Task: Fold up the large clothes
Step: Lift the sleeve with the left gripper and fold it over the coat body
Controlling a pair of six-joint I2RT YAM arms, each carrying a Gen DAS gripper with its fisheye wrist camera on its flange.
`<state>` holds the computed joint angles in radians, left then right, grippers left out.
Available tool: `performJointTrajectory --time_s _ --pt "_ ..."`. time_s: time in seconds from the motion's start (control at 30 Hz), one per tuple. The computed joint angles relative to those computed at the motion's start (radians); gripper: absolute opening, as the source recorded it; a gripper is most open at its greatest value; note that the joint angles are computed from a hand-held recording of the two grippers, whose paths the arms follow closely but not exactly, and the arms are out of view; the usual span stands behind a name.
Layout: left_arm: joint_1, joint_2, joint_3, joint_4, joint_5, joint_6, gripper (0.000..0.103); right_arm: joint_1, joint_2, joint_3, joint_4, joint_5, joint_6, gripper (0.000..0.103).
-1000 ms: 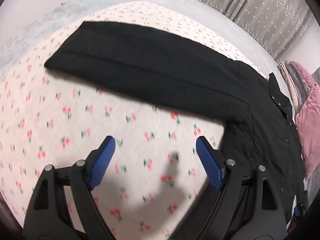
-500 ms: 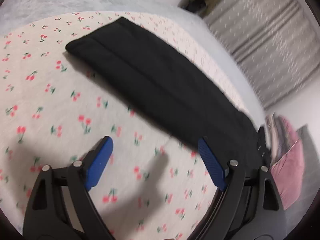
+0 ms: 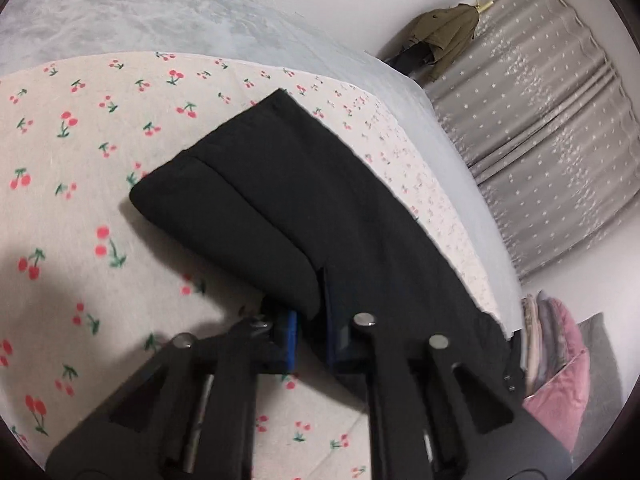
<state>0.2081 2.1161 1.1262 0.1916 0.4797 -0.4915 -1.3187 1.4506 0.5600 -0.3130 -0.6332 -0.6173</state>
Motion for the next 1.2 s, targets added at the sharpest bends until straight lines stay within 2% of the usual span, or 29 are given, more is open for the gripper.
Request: performJointTrajectory --time_s 0.2,0.43,0.63,0.83,0.97,1.0,1.03,1.07,1.1,1.17,1.2 --pt "-0.073 -0.239 -0.118 0.070 -0.039 0.044 0.007 -0.024 0.023 0.027 -0.026 -0.029 0.011 0.083" --pt "-0.234 -0.490 -0.161 0.044 -0.036 0.101 0.006 -0.038 0.019 0.035 -0.049 -0.043 0.013 0.083" --pt "-0.426 -0.612 -0.166 -0.008 -0.032 0.136 0.006 -0.053 0.020 0.048 -0.061 -0.064 0.017 0.083" --pt "-0.639 -0.618 -0.170 -0.055 -0.097 0.188 0.006 -0.048 0.029 0.055 -0.060 -0.060 0.018 0.083" --pt "-0.763 -0.562 -0.181 -0.075 -0.081 0.248 0.007 -0.049 0.032 0.058 -0.064 -0.058 0.014 0.083" --pt "-0.784 -0.537 -0.170 -0.111 -0.053 0.288 0.009 -0.048 0.034 0.059 -0.064 -0.057 0.015 0.083" --pt "-0.816 -0.478 -0.121 -0.217 -0.004 0.380 0.018 -0.048 0.035 0.060 -0.066 -0.058 0.012 0.083" --pt "-0.841 -0.437 -0.081 -0.310 -0.001 0.454 0.020 -0.048 0.039 0.062 -0.066 -0.059 0.010 0.083" --pt "-0.879 -0.397 -0.046 -0.396 -0.051 0.537 0.021 -0.049 0.043 0.064 -0.070 -0.062 0.005 0.083" --pt "-0.912 -0.391 -0.063 -0.417 -0.144 0.618 0.027 -0.051 0.055 0.073 -0.080 -0.071 -0.004 0.083" --pt "-0.912 -0.405 -0.091 -0.398 -0.171 0.640 0.039 -0.055 0.064 0.080 -0.089 -0.080 -0.012 0.083"
